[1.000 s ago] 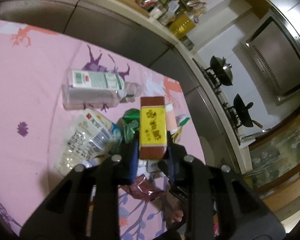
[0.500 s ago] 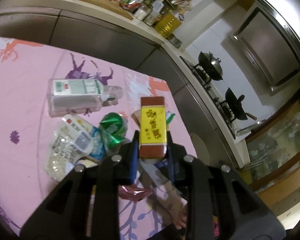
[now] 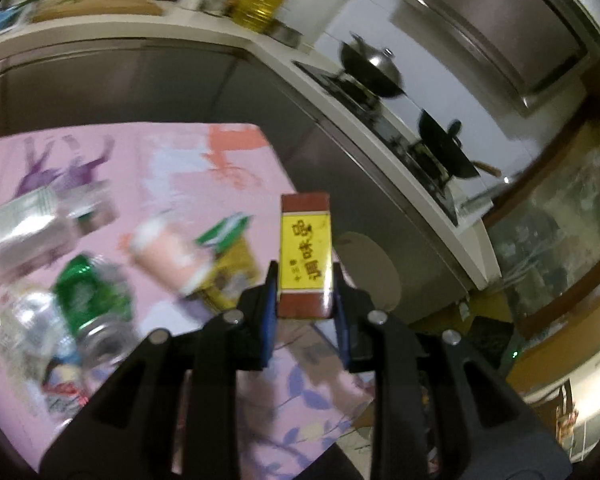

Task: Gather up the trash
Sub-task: 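Carry the box and carton over the beige bin and open both grippers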

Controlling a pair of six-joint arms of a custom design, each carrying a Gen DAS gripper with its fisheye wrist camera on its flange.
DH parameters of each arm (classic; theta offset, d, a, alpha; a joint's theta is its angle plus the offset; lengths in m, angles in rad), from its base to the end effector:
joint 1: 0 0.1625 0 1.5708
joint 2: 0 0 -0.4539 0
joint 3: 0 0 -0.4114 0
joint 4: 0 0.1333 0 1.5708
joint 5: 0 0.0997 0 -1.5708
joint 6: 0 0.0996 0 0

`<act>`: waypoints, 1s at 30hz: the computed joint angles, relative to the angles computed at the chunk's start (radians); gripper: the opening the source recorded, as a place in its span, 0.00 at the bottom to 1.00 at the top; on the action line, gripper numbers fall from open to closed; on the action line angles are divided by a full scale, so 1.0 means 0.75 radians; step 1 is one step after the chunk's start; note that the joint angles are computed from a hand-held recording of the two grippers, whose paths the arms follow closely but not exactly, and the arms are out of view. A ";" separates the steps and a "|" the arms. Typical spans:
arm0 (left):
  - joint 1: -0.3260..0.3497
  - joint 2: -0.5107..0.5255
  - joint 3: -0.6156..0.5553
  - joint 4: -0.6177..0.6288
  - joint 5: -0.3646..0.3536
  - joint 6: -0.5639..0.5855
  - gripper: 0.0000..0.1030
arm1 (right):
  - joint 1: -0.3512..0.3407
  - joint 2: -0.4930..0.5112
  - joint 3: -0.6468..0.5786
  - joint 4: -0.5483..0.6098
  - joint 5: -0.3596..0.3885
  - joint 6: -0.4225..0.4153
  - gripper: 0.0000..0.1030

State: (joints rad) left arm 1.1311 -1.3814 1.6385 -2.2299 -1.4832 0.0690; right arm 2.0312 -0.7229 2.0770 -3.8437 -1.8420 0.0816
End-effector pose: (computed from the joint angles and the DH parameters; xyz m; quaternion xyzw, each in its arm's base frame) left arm -0.1328 -0.6160 0.4514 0.2379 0.9496 -0.2039 0.0054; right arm 0.3468 -0.4593 0.0820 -0.1083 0.8835 -0.4557 0.0009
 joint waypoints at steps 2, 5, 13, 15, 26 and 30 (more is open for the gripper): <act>-0.037 0.067 -0.027 0.001 -0.012 0.013 0.22 | -0.030 -0.045 0.049 -0.085 -0.054 -0.019 0.46; -0.087 0.181 -0.066 -0.014 -0.035 0.033 0.22 | -0.082 -0.094 0.096 -0.183 -0.137 -0.044 0.46; -0.166 0.541 -0.222 0.019 -0.069 0.048 0.22 | -0.279 -0.171 0.164 -0.281 -0.278 -0.058 0.46; -0.185 0.613 -0.239 0.013 -0.049 0.071 0.22 | -0.326 -0.166 0.175 -0.300 -0.288 -0.055 0.46; -0.220 0.768 -0.237 -0.009 0.170 0.044 0.58 | -0.420 -0.128 0.168 -0.343 -0.310 -0.023 0.69; -0.220 0.698 -0.201 -0.043 0.156 0.062 0.58 | -0.389 -0.142 0.179 -0.402 -0.299 -0.051 0.69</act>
